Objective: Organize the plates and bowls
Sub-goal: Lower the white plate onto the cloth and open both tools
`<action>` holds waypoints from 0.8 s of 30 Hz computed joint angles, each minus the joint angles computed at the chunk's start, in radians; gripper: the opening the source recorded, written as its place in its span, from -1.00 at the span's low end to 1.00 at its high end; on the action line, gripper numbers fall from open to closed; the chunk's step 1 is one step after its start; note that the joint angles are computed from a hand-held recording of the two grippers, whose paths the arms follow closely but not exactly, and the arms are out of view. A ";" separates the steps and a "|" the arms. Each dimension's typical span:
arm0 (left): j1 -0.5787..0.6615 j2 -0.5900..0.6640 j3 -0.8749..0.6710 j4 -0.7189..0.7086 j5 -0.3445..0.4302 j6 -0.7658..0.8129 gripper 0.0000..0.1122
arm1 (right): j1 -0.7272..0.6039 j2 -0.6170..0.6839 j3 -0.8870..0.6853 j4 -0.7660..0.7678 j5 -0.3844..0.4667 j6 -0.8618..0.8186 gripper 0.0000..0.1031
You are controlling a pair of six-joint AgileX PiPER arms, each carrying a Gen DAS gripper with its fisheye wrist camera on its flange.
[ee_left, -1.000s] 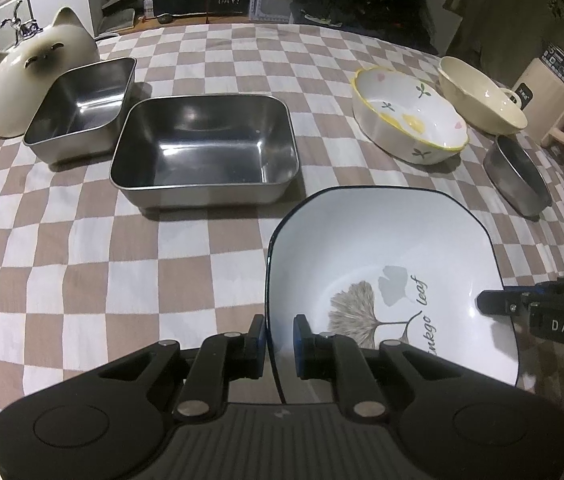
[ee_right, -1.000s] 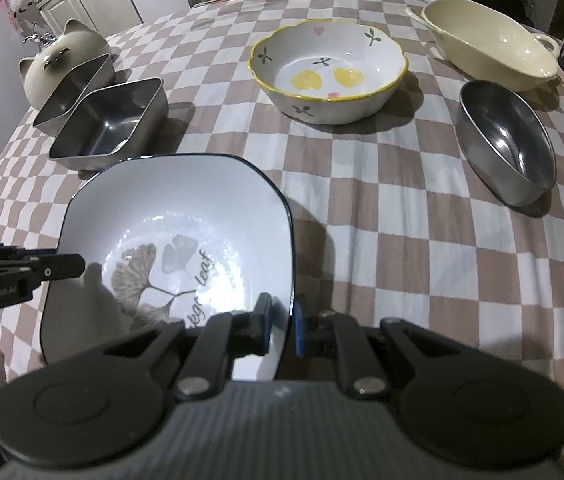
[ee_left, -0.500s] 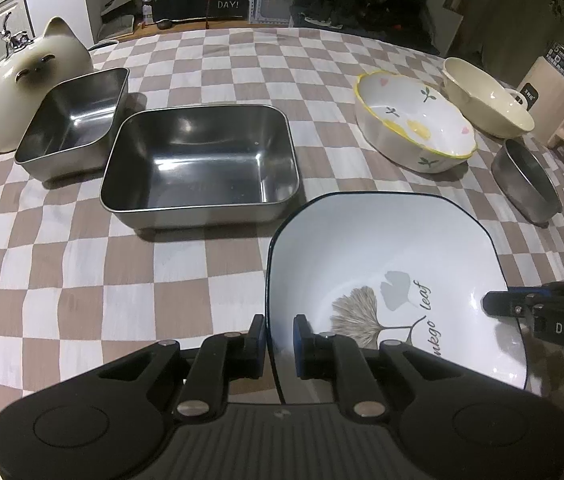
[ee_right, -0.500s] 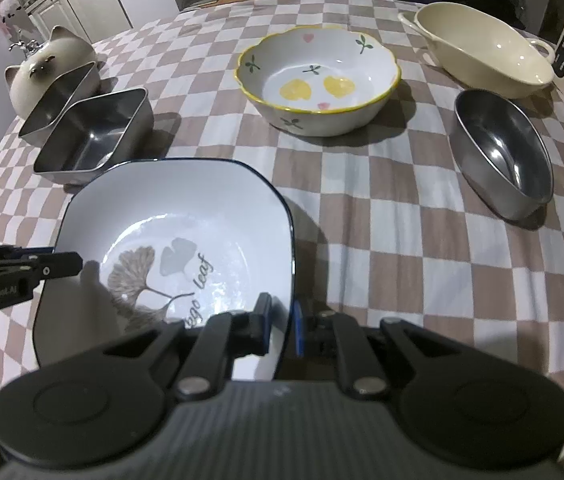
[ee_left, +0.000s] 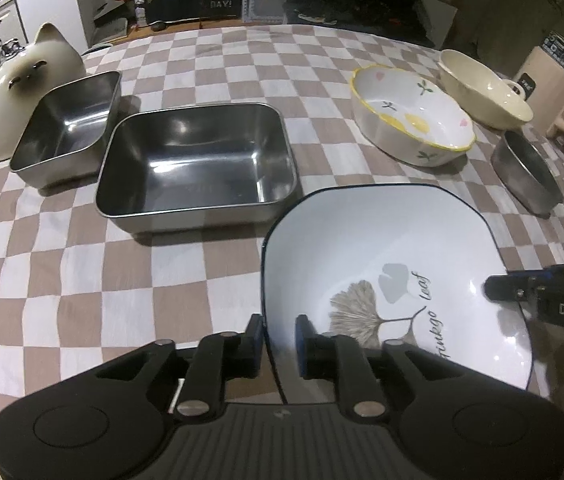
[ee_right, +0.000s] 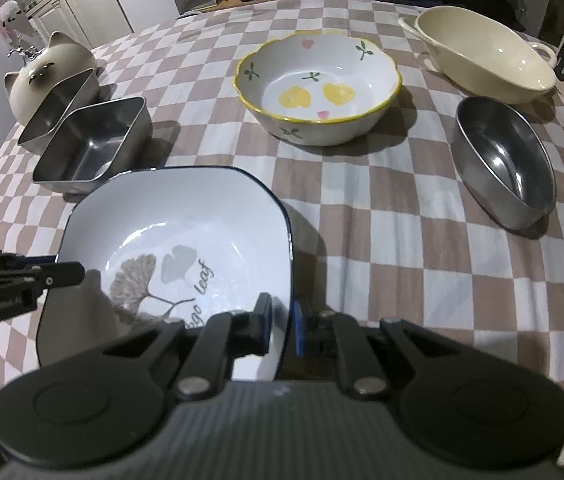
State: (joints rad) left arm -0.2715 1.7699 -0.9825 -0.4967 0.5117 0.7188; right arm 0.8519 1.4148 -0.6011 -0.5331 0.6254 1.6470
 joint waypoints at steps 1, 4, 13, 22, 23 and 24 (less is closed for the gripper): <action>0.004 0.001 -0.003 -0.013 0.008 0.008 -0.58 | -0.002 -0.002 0.002 0.001 -0.004 0.005 -0.68; 0.009 0.001 -0.006 -0.022 0.016 0.015 -0.52 | -0.004 -0.007 0.006 0.006 -0.018 0.014 -0.57; 0.018 0.002 -0.011 -0.033 0.033 0.021 -0.37 | -0.001 -0.001 0.000 0.005 -0.022 0.016 -0.50; 0.026 -0.005 -0.013 -0.007 0.051 -0.021 0.19 | 0.006 0.012 -0.010 0.033 -0.001 -0.004 -0.13; 0.030 -0.009 -0.010 -0.015 0.052 -0.015 0.25 | 0.010 0.007 -0.007 0.026 0.001 0.006 -0.08; 0.035 -0.015 -0.005 -0.026 0.052 -0.007 0.38 | 0.016 0.003 -0.005 0.016 0.005 0.019 0.08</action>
State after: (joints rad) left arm -0.2363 1.7553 -0.9870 -0.5228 0.5640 0.7118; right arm 0.8679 1.4176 -0.6058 -0.5172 0.6305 1.6657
